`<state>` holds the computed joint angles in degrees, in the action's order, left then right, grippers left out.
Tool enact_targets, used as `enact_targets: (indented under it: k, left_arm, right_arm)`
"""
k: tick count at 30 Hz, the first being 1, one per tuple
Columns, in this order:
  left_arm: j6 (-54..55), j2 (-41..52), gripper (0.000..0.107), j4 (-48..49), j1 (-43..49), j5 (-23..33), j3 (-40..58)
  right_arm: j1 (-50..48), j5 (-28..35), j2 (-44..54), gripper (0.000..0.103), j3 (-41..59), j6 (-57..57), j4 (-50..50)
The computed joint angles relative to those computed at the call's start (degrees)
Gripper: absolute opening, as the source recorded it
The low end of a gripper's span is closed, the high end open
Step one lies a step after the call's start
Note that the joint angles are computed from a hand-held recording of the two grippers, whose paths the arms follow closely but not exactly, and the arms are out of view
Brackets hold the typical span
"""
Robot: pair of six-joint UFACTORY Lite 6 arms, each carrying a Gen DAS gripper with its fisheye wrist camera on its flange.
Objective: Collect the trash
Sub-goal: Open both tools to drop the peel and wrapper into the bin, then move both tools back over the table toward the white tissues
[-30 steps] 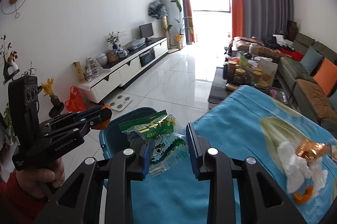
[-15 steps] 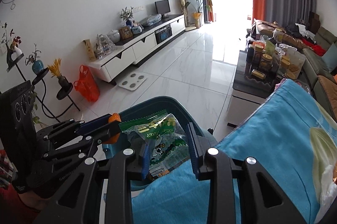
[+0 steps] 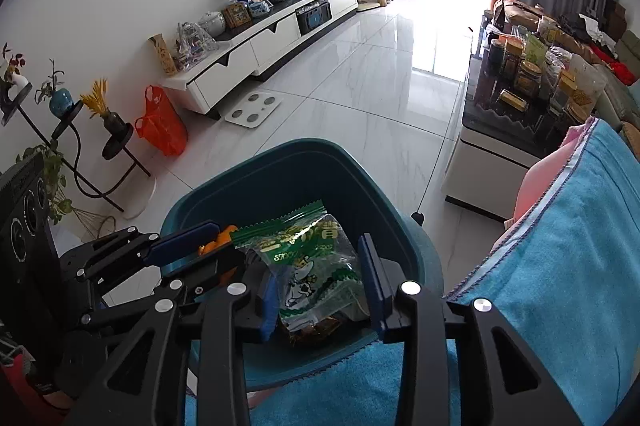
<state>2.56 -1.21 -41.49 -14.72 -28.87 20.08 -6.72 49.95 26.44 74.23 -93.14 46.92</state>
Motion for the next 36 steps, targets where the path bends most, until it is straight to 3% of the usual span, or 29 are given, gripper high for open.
enact_targets:
  k: [3, 13, 17, 24, 30, 36]
  left_arm:
    - [-0.58, 2.28, 0.036, 0.01, -0.51, -0.65, 1.41]
    - [2.72, -0.05, 0.047, -7.16, -4.40, -2.81, -0.12]
    - [5.81, -3.53, 0.053, -11.23, -6.02, -3.17, -1.64]
    - [18.74, -12.20, 0.073, -26.33, -11.18, -4.99, -3.77]
    - [32.28, -20.69, 0.088, -42.67, -18.99, -10.11, -5.09]
    - [39.18, -21.27, 0.097, -52.75, -28.67, -17.28, -0.81]
  right_arm:
    - [0.53, -0.33, 0.24, 0.053, 0.54, 0.96, -0.07]
    - [-1.69, 4.87, 0.59, 0.061, 3.13, 1.19, 1.09]
    - [-3.66, 7.19, -1.10, 0.070, 2.51, -0.53, 2.36]
    - [-9.79, 12.10, -5.50, 0.093, 0.40, -6.28, 6.04]
    - [-17.37, 16.59, -6.52, 0.096, 1.42, -10.67, 8.24]
    - [-27.67, 21.34, -4.38, 0.096, 4.77, -15.79, 8.72]
